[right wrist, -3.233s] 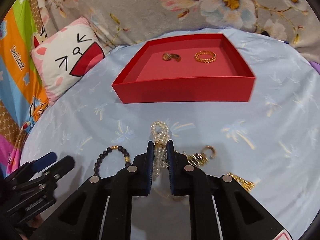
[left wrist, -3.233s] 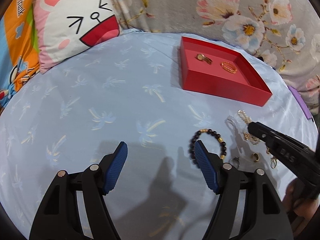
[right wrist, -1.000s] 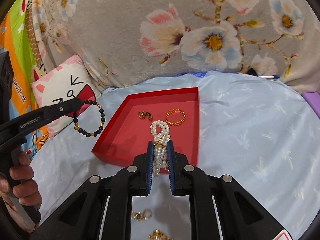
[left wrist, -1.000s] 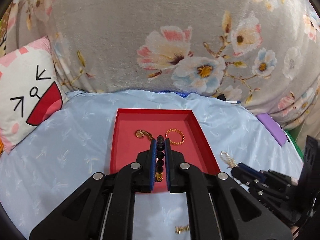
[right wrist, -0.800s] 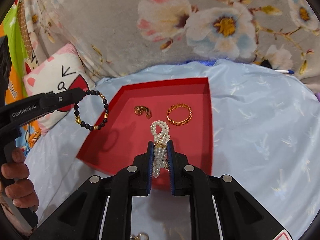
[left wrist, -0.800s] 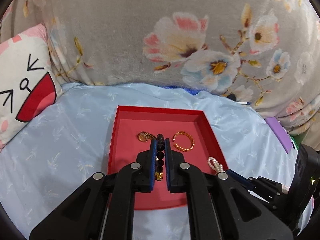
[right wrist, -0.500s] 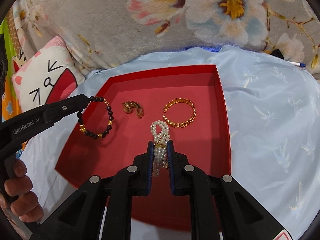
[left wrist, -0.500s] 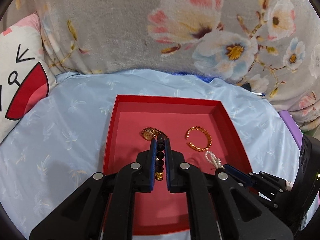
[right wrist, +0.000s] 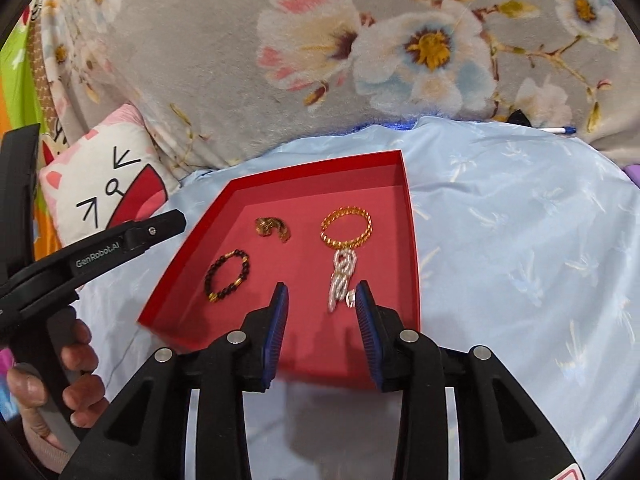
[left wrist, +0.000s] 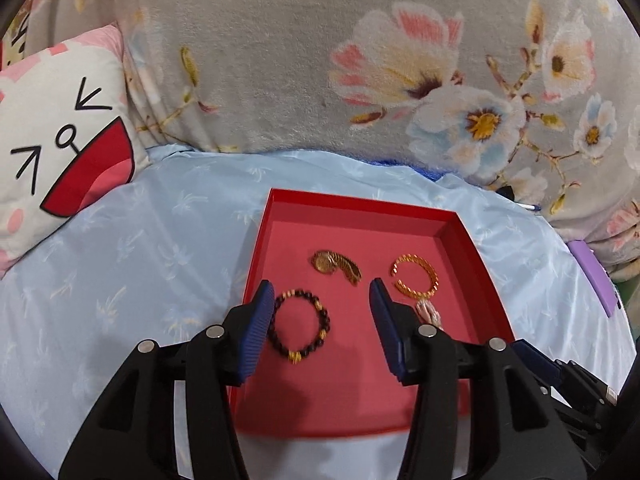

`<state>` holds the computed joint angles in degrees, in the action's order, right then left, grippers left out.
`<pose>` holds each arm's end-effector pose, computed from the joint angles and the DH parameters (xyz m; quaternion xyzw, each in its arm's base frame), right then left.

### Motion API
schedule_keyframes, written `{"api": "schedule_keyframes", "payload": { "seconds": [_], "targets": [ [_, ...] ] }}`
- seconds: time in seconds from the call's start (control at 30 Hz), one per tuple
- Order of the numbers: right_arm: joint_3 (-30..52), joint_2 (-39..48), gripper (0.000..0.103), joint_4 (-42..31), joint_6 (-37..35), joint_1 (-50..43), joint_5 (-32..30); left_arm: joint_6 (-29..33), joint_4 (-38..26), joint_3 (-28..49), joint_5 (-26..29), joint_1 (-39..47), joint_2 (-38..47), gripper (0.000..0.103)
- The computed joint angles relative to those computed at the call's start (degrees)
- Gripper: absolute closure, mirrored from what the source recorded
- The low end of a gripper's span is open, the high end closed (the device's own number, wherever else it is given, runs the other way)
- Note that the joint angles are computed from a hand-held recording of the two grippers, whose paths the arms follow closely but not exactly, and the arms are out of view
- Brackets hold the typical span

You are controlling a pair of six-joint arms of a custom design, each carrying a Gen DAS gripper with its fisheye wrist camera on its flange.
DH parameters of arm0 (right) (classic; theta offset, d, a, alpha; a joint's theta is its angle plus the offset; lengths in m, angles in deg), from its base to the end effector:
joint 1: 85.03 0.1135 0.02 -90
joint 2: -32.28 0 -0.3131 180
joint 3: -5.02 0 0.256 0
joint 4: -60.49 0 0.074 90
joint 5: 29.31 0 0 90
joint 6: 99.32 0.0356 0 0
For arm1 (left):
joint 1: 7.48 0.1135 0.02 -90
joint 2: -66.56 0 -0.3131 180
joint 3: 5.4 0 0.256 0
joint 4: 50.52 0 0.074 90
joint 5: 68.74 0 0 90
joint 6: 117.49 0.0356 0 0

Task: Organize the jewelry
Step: 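Carry both bracelets over the red tray and open both tools, then move the right tool to the gold chain and close on it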

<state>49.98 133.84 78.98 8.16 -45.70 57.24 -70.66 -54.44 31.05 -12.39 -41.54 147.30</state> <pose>0.2383 0.1980 0.1389 -0.1833 0.8800 0.2318 0.3718 0.1949 -0.1080 0.1665 -0.1739 0.8832 -0.0018 0.4355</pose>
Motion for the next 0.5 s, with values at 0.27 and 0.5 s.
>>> {"api": "schedule_keyframes", "payload": {
  "seconds": [0.27, 0.5],
  "targets": [
    [-18.43, -14.75, 0.066, 4.43, 4.65, 5.96, 0.55, -28.3, -20.51, -1.81, -13.72, -25.76, -0.9, 0.054],
    [-29.89, -23.84, 0.066, 1.9, 13.35, 19.53, 11.01, -61.34, -36.51, 0.49, -12.94, -49.51, 8.7, 0.054]
  ]
}}
